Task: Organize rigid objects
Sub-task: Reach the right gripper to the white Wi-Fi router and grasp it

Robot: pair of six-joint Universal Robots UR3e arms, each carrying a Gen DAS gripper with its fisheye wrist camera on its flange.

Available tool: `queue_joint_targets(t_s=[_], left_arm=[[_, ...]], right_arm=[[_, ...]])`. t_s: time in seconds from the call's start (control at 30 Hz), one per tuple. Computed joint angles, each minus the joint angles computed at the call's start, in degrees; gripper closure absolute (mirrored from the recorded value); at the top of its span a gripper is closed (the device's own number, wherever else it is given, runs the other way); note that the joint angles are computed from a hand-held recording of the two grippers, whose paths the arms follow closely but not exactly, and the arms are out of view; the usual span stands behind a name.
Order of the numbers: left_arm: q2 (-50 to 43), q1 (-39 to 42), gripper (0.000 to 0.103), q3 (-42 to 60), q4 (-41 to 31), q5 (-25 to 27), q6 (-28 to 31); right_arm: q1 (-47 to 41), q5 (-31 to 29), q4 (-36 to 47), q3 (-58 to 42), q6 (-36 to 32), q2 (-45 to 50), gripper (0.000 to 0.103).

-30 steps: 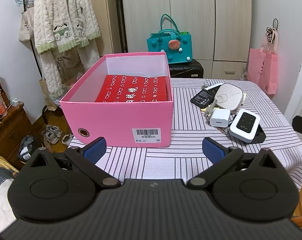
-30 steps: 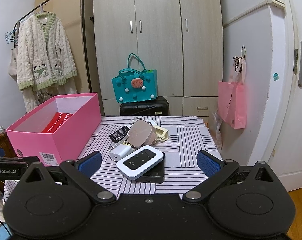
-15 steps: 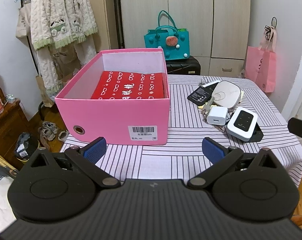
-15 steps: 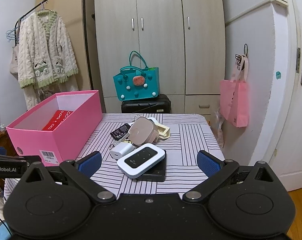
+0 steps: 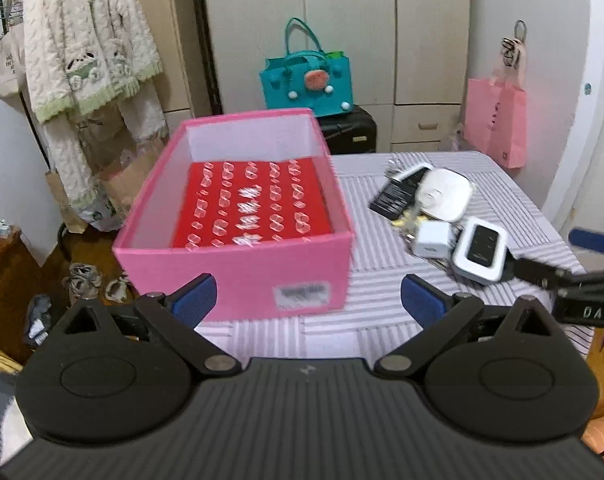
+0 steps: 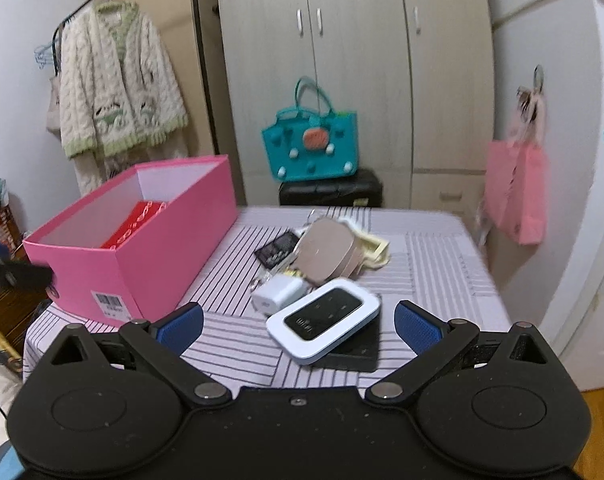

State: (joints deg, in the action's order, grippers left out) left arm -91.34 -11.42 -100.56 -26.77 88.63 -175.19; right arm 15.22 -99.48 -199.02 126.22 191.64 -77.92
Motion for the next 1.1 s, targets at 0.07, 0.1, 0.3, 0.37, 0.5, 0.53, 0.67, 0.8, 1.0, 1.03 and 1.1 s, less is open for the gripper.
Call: queue_joint_targets(t_s=[0.07,0.1,0.3,0.37,0.5,0.53,0.67,0.8,1.0,1.03,1.1], left_arm=[[-0.64,2.77,0.003,3.11,-2.87,-1.96,1.31],[-1.33,3.71,0.003,4.59,-3.96,-2.38,1.90],[-5.67,10.14,0.003,11.04,-5.82,-7.96,9.42],[-7.13,12.41,0.003,14.16,-8.55,-11.30,10.82],[-11.27,14.87,0.003,19.70,-10.97,-13.68,13.57],[-12.55,14.85,0.003,20.71,-10.33,-12.65,14.06],[-17.61,16.11,0.013,22.87,-4.76,-9.20,12.98],[-23.39,18.02,0.026,28.83,-6.71,-7.74,12.51],[-34.94,18.97,0.056,49.02,-24.54,-8.24,12.87],[-36.20,18.82,0.058,50.94,-25.28,-7.92,13.32],[-38.35,18.88,0.068,54.07,-26.33,-8.52,14.26]], right_arm=[[-0.81,1.83,2.94,-2.27,0.29,1.27,0.000],[-0.95,2.13,3.97,-3.25,0.44,1.98,0.000],[-2.00,4.21,10.65,-10.31,3.45,6.99,0.000],[-2.59,5.22,11.72,-12.12,5.05,8.55,0.001],[-1.33,1.10,15.92,-18.28,6.14,13.05,0.007],[-1.31,0.59,17.37,-19.90,6.49,14.09,0.011],[-2.00,-0.13,21.85,-24.27,6.89,16.64,0.019],[-4.33,2.83,24.00,-25.03,6.22,15.94,0.019],[-7.89,8.98,31.62,-27.21,4.31,13.81,0.018],[-8.20,9.62,32.97,-28.07,4.54,13.87,0.016],[-9.25,11.64,34.68,-29.42,5.72,14.13,0.011]])
